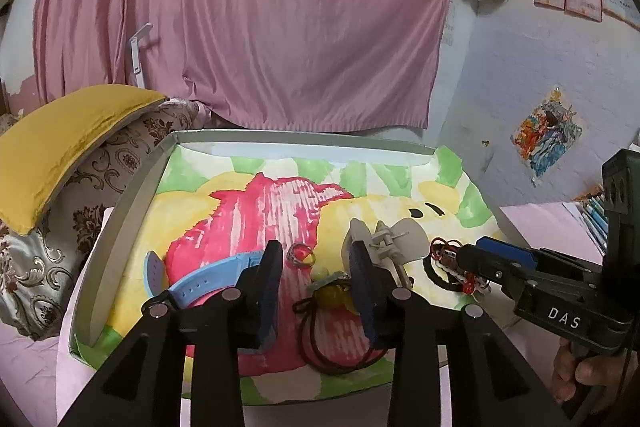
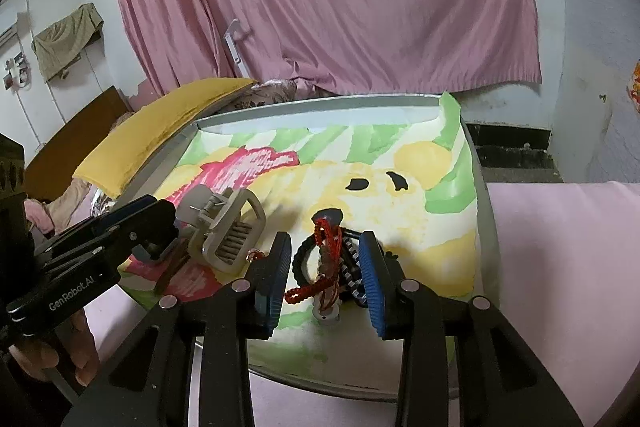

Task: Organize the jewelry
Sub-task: 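Open both tools to release the items and withdraw from the tray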

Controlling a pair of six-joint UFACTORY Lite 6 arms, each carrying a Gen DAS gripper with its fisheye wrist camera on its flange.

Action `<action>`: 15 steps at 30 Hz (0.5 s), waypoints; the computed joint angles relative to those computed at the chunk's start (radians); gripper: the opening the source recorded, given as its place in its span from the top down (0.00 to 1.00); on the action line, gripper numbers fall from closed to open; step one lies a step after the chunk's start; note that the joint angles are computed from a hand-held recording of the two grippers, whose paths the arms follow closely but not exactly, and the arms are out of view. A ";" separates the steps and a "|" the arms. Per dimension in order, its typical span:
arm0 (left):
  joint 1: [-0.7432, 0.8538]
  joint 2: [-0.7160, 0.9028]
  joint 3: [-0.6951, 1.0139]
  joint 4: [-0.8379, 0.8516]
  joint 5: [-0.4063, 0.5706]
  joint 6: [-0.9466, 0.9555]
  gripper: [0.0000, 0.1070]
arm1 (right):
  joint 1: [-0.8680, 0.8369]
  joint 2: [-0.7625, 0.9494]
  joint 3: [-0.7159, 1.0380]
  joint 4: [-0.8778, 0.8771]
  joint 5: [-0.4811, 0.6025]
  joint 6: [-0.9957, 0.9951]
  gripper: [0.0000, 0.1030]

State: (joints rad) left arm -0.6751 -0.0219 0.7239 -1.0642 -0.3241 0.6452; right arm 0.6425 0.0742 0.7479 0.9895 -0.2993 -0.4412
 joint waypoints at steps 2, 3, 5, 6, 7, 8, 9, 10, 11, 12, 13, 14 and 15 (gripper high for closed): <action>-0.007 -0.020 -0.018 0.024 -0.018 -0.024 0.61 | 0.014 -0.016 -0.014 0.008 -0.027 -0.002 0.70; -0.017 -0.034 -0.030 0.030 -0.039 -0.034 0.51 | 0.021 -0.026 -0.023 0.002 -0.042 0.006 0.70; -0.042 -0.065 -0.056 0.000 -0.098 -0.024 0.39 | 0.034 -0.039 -0.036 0.008 -0.072 0.000 0.70; -0.044 -0.083 -0.068 0.000 -0.109 -0.028 0.38 | 0.046 -0.048 -0.041 0.036 -0.091 -0.028 0.69; -0.045 -0.101 -0.079 -0.006 -0.117 -0.027 0.38 | 0.057 -0.055 -0.045 0.055 -0.109 -0.047 0.67; -0.045 -0.117 -0.086 -0.024 -0.125 -0.016 0.34 | 0.065 -0.066 -0.053 0.059 -0.124 -0.051 0.60; -0.045 -0.131 -0.094 -0.037 -0.133 -0.009 0.28 | 0.078 -0.080 -0.063 0.071 -0.145 -0.062 0.54; -0.048 -0.151 -0.107 -0.048 -0.148 -0.008 0.26 | 0.088 -0.093 -0.072 0.079 -0.164 -0.068 0.51; -0.051 -0.173 -0.122 -0.058 -0.163 -0.009 0.24 | 0.101 -0.112 -0.086 0.087 -0.187 -0.076 0.47; -0.054 -0.191 -0.133 -0.068 -0.173 -0.006 0.19 | 0.125 -0.129 -0.095 0.115 -0.223 -0.099 0.44; -0.061 -0.211 -0.146 -0.085 -0.189 0.002 0.16 | 0.138 -0.144 -0.103 0.135 -0.244 -0.117 0.42; -0.069 -0.225 -0.155 -0.097 -0.203 0.006 0.11 | 0.160 -0.160 -0.113 0.158 -0.277 -0.136 0.37; -0.080 -0.249 -0.173 -0.109 -0.223 0.009 0.09 | 0.178 -0.175 -0.123 0.171 -0.304 -0.144 0.30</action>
